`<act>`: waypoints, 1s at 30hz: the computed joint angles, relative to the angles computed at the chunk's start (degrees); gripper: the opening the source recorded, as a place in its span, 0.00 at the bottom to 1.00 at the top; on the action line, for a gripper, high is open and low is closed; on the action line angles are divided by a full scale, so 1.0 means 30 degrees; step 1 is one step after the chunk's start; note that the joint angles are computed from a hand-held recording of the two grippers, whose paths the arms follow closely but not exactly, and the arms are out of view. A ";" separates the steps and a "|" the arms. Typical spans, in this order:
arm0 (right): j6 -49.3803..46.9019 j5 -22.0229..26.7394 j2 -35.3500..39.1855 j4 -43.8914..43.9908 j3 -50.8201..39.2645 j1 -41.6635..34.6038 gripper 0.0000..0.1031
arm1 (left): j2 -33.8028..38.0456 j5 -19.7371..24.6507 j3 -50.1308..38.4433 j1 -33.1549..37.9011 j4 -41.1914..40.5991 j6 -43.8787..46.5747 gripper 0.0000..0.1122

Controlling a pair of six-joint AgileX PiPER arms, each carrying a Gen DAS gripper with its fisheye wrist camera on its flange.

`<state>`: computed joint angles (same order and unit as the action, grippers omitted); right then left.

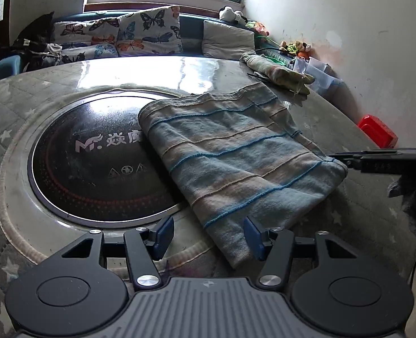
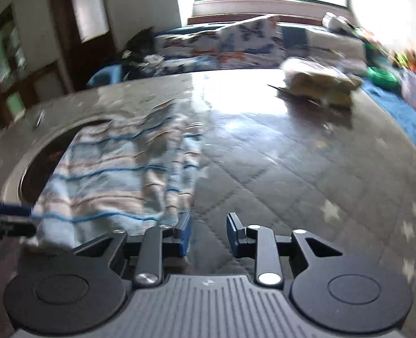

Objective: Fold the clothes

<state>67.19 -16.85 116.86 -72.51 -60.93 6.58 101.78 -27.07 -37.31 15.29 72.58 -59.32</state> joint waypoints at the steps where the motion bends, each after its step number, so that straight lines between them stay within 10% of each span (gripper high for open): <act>1: -0.0584 -0.0384 -0.0094 0.0806 0.0207 -0.0166 0.26 | -0.0037 0.0094 0.0009 -0.0056 -0.0078 0.0066 0.52; 8: 0.1041 -0.4475 0.0068 -0.0513 0.0537 -0.1117 0.32 | -0.0052 0.0173 -0.0041 -0.0296 -0.0038 0.0003 0.35; 16: 0.2259 -0.4698 0.1091 -0.0966 0.0321 -0.1063 0.25 | -0.0177 -0.0183 -0.0114 0.0012 0.0992 -0.0403 0.13; 30: -0.0295 -0.6210 -0.2194 -0.0286 0.5622 -0.1602 0.27 | -0.2892 -0.2006 0.1693 0.3204 0.5921 -0.1011 0.15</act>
